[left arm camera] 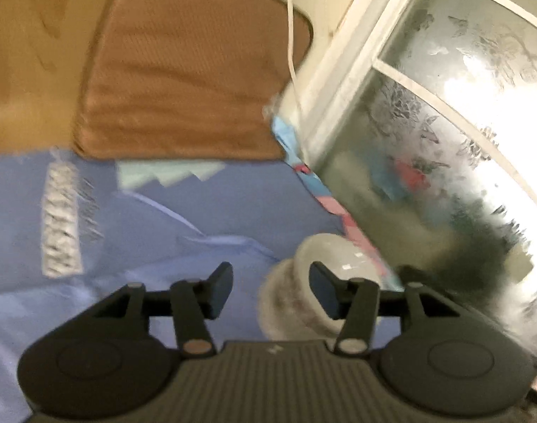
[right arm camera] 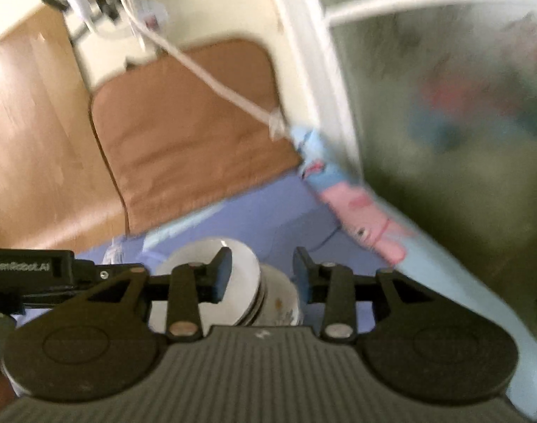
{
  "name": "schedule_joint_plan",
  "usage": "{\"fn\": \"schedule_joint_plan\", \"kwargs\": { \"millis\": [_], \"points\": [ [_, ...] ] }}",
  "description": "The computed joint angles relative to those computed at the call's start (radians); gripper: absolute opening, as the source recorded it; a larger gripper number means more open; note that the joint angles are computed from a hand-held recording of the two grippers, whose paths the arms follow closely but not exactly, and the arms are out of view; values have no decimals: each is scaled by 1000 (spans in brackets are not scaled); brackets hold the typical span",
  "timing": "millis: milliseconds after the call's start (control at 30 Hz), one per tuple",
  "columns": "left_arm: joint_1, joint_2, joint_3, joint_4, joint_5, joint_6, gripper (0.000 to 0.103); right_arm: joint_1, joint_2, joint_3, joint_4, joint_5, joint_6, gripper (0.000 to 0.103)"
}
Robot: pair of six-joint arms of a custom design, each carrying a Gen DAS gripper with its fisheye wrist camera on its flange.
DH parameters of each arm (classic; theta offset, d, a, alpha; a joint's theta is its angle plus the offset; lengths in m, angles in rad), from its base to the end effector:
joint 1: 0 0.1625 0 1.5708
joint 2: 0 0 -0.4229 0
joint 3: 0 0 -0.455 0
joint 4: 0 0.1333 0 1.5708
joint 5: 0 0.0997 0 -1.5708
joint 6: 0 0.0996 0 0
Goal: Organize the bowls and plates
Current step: 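Carry the bowl stack onto the saucer stack with the right gripper, then open the right gripper and withdraw it from the stacked dishes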
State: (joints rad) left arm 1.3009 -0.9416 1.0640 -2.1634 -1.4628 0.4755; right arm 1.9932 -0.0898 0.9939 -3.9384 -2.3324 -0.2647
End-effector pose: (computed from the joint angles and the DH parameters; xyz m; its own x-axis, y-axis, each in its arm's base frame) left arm -0.0836 -0.8424 0.4058 -0.7546 0.5872 -0.2928 0.6559 0.6641 -0.3588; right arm 0.3807 -0.6895 -0.0657 -0.8971 0.2921 0.3314 -0.2887 0.1804 -0.9403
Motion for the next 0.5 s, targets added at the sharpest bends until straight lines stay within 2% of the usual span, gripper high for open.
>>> {"fn": "schedule_joint_plan", "kwargs": {
  "millis": [100, 133, 167, 200, 267, 367, 500],
  "points": [
    [12, -80, 150, -188, 39, 141, 61, 34, 105, -96, -164, -17, -105, 61],
    [16, -102, 194, -242, 49, 184, 63, 40, 138, -132, -192, -24, -121, 64],
    [19, -117, 225, -284, 60, 220, 70, 50, 172, -168, -211, -40, -127, 66],
    [24, -131, 255, -324, 70, 257, 79, 57, 194, -190, -216, -54, -118, 69],
    [38, -155, 295, -380, 68, 315, 89, 69, 230, -226, -195, -80, -72, 70],
    [59, -188, 345, -448, 62, 367, 96, 81, 275, -278, -134, -113, -6, 74],
    [86, -214, 347, -401, 53, 360, 103, 99, 317, -341, -44, -152, 54, 78]
  ]
}}
